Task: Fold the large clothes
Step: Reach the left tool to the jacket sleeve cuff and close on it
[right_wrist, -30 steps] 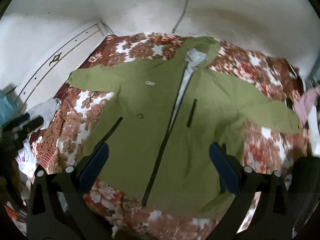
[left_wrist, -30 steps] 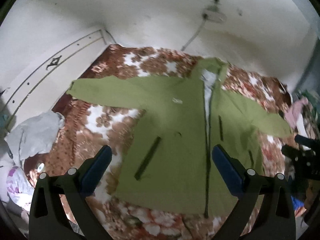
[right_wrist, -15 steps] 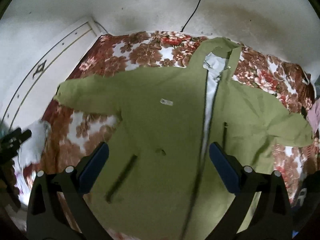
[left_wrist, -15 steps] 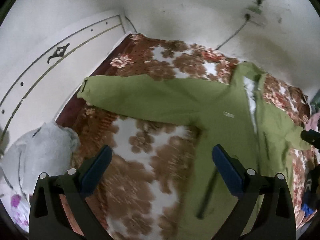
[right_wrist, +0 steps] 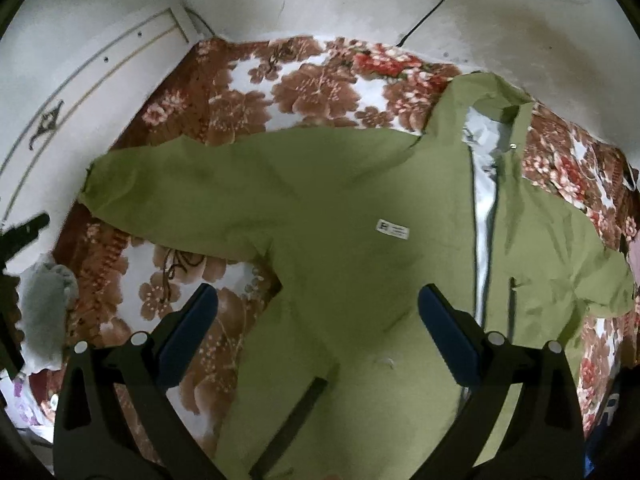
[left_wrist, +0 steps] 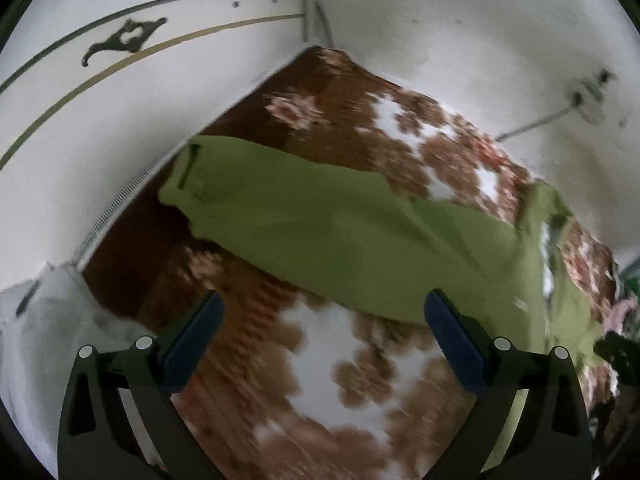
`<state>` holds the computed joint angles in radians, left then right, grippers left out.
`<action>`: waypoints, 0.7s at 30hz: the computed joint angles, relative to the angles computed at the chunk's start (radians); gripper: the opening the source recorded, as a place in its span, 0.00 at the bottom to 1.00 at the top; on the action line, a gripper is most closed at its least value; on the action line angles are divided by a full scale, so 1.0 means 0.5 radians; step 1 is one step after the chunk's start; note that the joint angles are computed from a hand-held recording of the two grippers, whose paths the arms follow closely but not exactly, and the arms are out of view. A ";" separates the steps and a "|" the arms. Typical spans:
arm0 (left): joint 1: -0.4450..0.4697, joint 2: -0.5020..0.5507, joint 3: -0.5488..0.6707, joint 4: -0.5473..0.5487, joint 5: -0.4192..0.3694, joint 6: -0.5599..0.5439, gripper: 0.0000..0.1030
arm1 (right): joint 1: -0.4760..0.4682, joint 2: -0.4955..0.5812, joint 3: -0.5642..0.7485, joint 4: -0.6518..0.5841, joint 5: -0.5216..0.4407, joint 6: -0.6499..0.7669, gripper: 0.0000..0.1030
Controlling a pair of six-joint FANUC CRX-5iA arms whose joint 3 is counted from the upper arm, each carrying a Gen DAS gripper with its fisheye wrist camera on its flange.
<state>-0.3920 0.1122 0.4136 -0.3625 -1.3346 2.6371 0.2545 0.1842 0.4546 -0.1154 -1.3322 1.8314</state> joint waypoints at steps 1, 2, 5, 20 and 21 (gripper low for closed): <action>0.050 -0.012 -0.049 0.000 0.014 -0.013 0.95 | 0.031 0.018 -0.013 0.012 0.015 -0.029 0.96; 0.096 -0.018 -0.086 0.001 0.027 -0.032 0.95 | 0.060 0.032 -0.022 0.030 0.029 -0.058 0.96; 0.256 -0.085 -0.289 0.060 0.164 -0.047 0.95 | 0.145 0.092 -0.043 0.061 0.077 -0.128 0.96; 0.803 -0.285 -1.021 0.399 0.994 -0.282 0.87 | 0.326 0.321 -0.167 0.293 0.260 -0.357 0.96; 0.827 -0.291 -1.056 0.447 1.046 -0.328 0.85 | 0.331 0.335 -0.168 0.292 0.266 -0.349 0.96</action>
